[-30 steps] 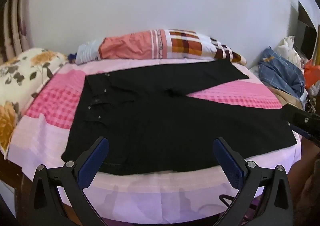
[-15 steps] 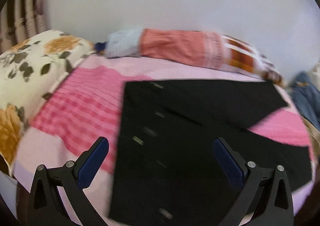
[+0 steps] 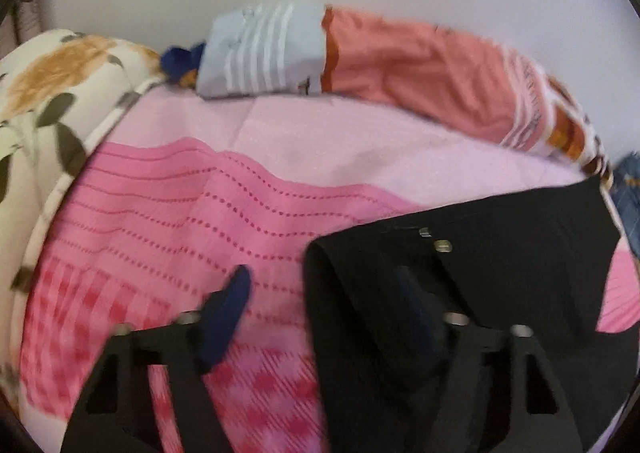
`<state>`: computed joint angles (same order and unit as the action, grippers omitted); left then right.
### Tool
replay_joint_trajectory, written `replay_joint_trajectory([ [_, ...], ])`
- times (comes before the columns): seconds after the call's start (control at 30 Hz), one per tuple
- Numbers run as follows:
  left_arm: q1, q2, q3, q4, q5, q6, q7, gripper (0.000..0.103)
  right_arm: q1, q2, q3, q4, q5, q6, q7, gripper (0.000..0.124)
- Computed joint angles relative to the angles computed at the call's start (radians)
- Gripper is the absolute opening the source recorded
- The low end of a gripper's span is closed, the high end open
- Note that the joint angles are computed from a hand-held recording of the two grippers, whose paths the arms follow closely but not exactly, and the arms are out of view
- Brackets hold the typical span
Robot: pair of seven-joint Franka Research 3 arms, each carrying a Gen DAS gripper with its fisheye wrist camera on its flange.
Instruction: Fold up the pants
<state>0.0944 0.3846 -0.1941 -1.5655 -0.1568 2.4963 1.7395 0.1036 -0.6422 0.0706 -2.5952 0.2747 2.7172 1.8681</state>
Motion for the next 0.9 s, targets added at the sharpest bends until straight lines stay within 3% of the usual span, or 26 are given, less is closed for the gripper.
replay_joint_trajectory([
  [0.07,0.008,0.044,-0.005,0.056,-0.011,-0.038,0.011,0.056,0.006,0.014,-0.008,0.006,0.005,-0.005,-0.006,0.103],
  [0.17,0.002,0.078,-0.007,0.089,0.009,-0.024,0.034,0.056,0.004,0.037,-0.007,0.024,0.003,-0.026,-0.002,0.103],
  [0.23,0.025,0.098,-0.04,0.114,-0.031,-0.04,0.087,0.056,0.004,0.05,-0.011,0.033,0.004,-0.04,-0.001,0.103],
  [0.3,0.06,0.101,-0.083,0.114,-0.12,-0.058,0.173,0.042,0.008,0.062,-0.018,0.037,0.013,-0.044,-0.001,0.103],
  [0.4,0.024,0.098,-0.038,0.125,-0.078,-0.072,0.095,0.021,0.012,0.073,-0.027,0.042,0.027,-0.049,0.001,0.103],
  [0.47,0.041,0.086,-0.049,0.114,-0.119,-0.07,0.097,0.018,0.009,0.078,-0.03,0.05,0.029,-0.046,-0.002,0.103],
  [0.63,0.062,-0.058,-0.076,-0.066,-0.23,0.046,0.179,0.016,0.036,0.135,-0.093,0.108,0.104,0.01,-0.058,0.103],
  [0.7,0.079,-0.147,-0.092,-0.163,-0.34,0.082,0.256,0.015,0.073,0.187,-0.145,0.159,0.176,0.034,-0.12,0.103],
  [0.83,0.056,-0.328,-0.089,-0.337,-0.531,0.139,0.381,0.015,0.171,0.328,-0.28,0.323,0.429,-0.033,-0.346,0.103],
  [0.9,0.027,-0.434,-0.076,-0.438,-0.633,0.158,0.446,0.015,0.194,0.427,-0.345,0.437,0.593,-0.132,-0.444,0.103],
])
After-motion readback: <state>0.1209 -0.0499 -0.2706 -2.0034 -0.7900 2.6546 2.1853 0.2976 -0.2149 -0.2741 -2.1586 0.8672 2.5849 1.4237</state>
